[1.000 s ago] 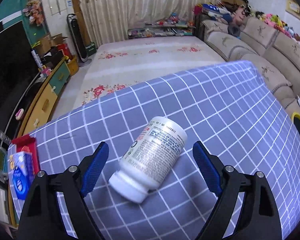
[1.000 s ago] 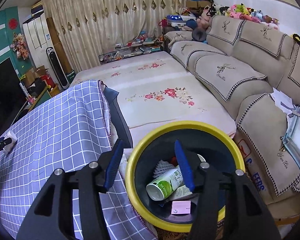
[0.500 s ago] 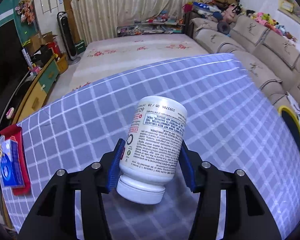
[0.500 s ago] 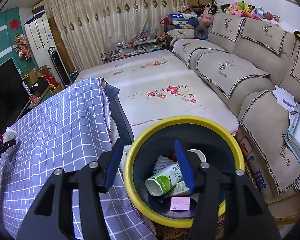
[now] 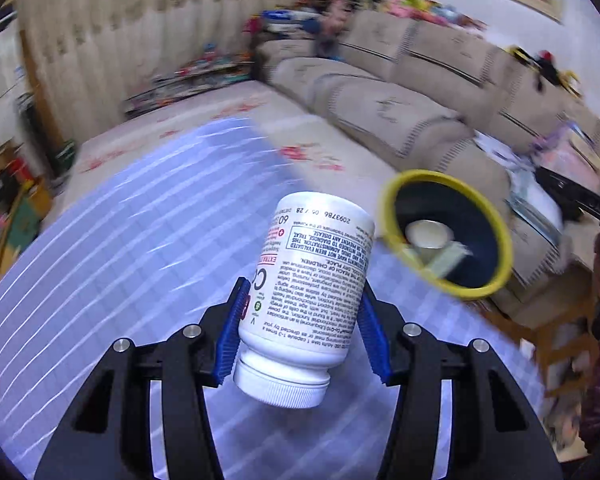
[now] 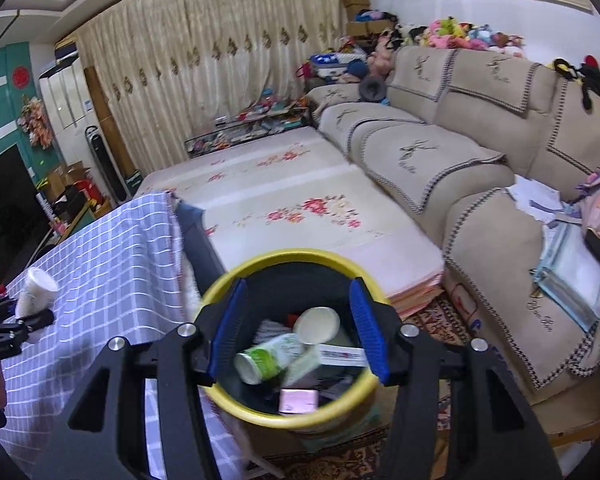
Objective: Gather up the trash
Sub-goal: 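Carry the pill bottle over the yellow bin and open the left gripper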
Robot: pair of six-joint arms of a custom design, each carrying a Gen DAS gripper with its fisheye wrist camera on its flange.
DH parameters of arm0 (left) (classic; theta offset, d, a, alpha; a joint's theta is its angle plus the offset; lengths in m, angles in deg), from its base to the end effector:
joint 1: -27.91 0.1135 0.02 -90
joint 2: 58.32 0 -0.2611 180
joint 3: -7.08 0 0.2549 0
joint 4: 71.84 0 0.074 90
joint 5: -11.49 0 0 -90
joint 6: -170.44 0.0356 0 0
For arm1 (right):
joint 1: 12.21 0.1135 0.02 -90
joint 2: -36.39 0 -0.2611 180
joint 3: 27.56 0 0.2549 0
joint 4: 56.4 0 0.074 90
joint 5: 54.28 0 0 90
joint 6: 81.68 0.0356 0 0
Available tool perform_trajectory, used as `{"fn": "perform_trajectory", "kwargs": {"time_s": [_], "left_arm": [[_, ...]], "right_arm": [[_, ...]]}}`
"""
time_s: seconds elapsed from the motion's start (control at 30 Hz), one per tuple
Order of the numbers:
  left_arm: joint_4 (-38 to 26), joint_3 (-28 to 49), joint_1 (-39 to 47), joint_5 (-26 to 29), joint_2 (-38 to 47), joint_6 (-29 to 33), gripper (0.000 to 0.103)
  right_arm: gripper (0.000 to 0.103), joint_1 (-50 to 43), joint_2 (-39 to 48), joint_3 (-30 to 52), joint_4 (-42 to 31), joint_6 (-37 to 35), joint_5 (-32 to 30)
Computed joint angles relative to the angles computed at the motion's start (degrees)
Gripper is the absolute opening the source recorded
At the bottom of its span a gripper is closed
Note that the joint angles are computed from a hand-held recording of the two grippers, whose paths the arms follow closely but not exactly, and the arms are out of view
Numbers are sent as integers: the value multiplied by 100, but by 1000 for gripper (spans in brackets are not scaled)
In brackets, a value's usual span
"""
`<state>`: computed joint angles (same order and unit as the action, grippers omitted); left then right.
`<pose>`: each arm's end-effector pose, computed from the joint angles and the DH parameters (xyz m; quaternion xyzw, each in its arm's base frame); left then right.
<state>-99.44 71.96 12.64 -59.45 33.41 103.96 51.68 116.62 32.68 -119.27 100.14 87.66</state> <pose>0.3036 -0.0949 0.1718 0.3595 0.8690 -0.1356 0.3116 0.1251 0.1916 0.1885 0.2430 0.8642 -0.0372 0.4390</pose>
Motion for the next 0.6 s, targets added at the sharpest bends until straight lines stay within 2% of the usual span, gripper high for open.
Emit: {"fn": "perform_trajectory", "kwargs": {"time_s": [0.13,0.23,0.37,0.47,0.5,0.53,0.6], "left_arm": [[168,259,-1370,-463,403,-548,52],[76,914,-2209,-741,1123,-916,52],[-299,2085,-3020,-1054,2247,-1199,53],[-574,2685,-3342,-1147,2827,-1323,53],[-567,2792,-3372,-1190,2953,-1348,57],[-590,2981,-3475,-1370,3125,-1461,70],[-527,3069,-3461,-1465,3254,-1568,79]], "right_arm": [[51,498,-435,-326,-1086,1231,78],[51,835,-700,-573,-1665,2030,55],[52,1040,-866,-787,-1964,2529,-2],[52,1041,-1032,-953,-1911,2527,-56],[53,1010,-1088,-995,-1862,2464,-64],[55,978,-1153,-1046,-1794,2398,-78],[56,914,-1221,-1082,-1667,2252,-65]]}}
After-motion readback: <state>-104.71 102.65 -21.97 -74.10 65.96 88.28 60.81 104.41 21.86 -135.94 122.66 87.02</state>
